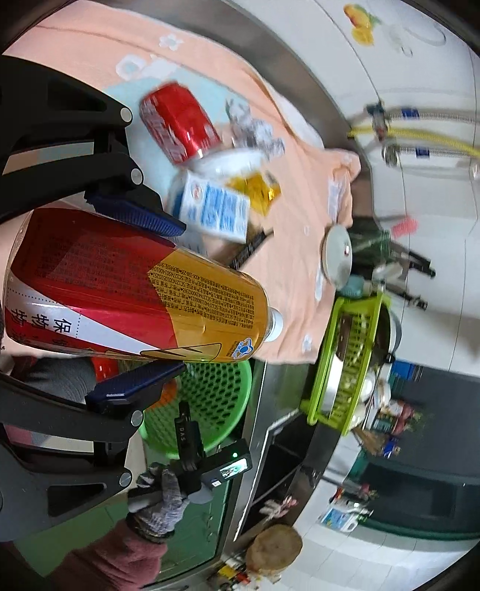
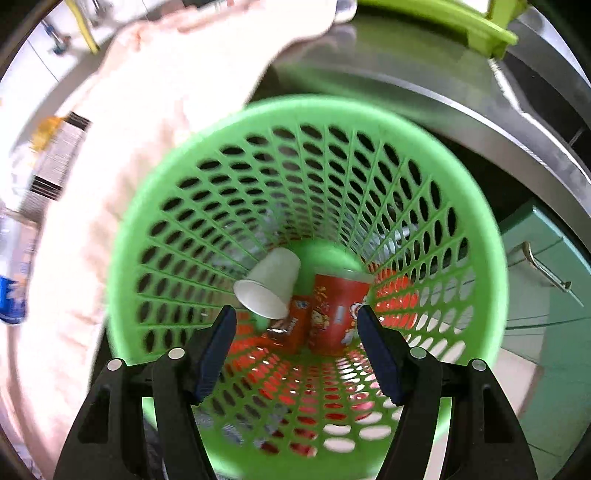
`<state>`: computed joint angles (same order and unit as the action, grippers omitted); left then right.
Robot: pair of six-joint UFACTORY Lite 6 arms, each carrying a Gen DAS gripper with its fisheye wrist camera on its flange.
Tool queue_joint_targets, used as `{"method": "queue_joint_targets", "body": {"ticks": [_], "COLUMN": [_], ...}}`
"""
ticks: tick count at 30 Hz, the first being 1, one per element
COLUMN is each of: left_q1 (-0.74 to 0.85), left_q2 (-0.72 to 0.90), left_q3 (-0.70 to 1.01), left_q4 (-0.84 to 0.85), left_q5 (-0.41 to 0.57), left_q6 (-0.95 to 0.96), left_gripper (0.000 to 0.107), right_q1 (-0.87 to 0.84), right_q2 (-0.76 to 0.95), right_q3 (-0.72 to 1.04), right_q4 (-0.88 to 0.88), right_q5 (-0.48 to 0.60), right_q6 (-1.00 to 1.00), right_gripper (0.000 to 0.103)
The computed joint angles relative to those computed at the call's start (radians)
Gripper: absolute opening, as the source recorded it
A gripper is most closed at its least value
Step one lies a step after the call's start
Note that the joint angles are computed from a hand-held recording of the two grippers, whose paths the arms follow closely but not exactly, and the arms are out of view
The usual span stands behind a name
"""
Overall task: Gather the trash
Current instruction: 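Carry the yellow-red tea bottle over the green basket and open the left tool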
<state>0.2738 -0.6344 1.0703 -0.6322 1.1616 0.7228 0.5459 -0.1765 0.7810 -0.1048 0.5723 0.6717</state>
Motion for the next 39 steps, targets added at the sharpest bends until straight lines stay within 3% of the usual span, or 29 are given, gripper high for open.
{"method": "queue_joint_targets", "body": {"ticks": [8,18,29,39], "left_q1": [-0.616,-0.983,-1.107,-1.167], "left_q2": [0.102,0.495,0.97,1.301], "left_q3": [-0.012,0.098,0.391,0.694], "left_q4": [0.303,0.457,0.547,0.617], "left_q5": [-0.31,-0.548,-0.573,-0.448], "left_q6": [-0.488,-0.742,-0.872,-0.939], "left_gripper": [0.067,0.066,0.066,0.066], "right_q1": [0.088,0.066,-0.16,-0.562], "right_q2": [-0.357,-0.777,-1.054,-1.148], "right_q3": [-0.153,-0.27,-0.349,-0.426], "right_q4": [-0.162,-0.236,-0.096,0.242], "right_q5": [0.108,0.32,0.405,0.409], "right_q6": [0.18,0.183,-0.06,-0.515], "right_gripper": [0.066,0.066,0.066,0.066]}}
